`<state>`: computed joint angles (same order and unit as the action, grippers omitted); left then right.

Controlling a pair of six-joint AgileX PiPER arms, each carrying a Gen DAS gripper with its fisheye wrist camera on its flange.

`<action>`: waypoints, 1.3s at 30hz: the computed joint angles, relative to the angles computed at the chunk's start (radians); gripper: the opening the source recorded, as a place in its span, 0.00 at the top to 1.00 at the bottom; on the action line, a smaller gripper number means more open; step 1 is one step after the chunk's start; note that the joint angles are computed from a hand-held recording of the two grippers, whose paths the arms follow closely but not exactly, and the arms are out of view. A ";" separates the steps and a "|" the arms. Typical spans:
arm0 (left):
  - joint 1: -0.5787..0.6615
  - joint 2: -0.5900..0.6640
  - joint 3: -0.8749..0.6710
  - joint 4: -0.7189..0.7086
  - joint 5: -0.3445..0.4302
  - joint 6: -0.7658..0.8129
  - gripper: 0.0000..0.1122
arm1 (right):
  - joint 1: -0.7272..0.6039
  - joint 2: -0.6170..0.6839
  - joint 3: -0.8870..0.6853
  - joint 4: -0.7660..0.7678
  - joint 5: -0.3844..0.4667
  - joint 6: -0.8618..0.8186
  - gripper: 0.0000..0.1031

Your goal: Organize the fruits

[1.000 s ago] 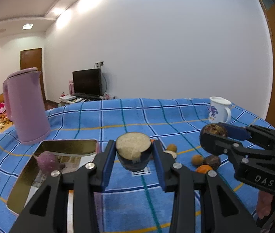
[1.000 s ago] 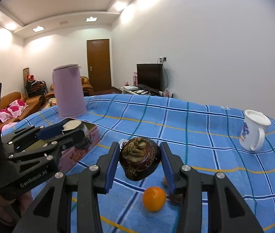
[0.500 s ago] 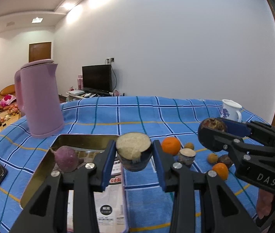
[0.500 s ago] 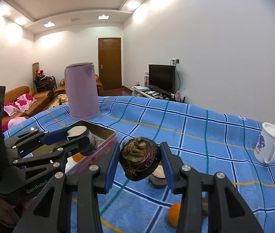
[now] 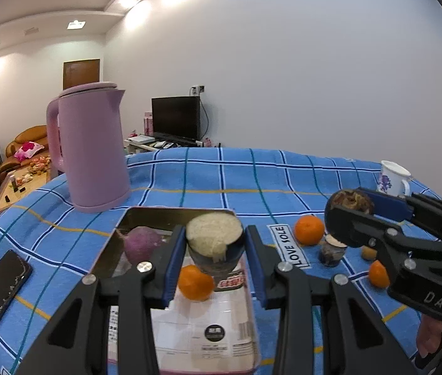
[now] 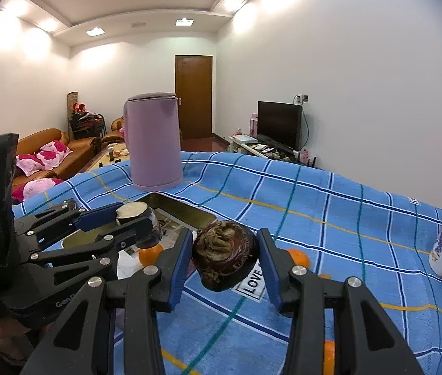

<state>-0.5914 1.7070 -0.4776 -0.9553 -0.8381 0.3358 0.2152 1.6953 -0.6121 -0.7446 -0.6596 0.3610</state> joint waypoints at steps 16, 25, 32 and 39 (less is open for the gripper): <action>0.114 -0.030 0.043 0.043 0.032 -0.021 0.65 | 0.125 0.042 -0.059 0.031 0.060 -0.013 0.57; 0.194 -0.040 0.063 0.094 0.065 -0.046 0.65 | 0.178 0.079 -0.094 0.038 0.090 -0.014 0.57; 0.262 -0.041 0.063 0.131 0.112 -0.052 0.65 | 0.208 0.124 -0.135 0.018 0.113 0.013 0.57; 0.302 -0.031 0.068 0.176 0.130 -0.075 0.65 | 0.244 0.158 -0.155 0.031 0.136 0.000 0.57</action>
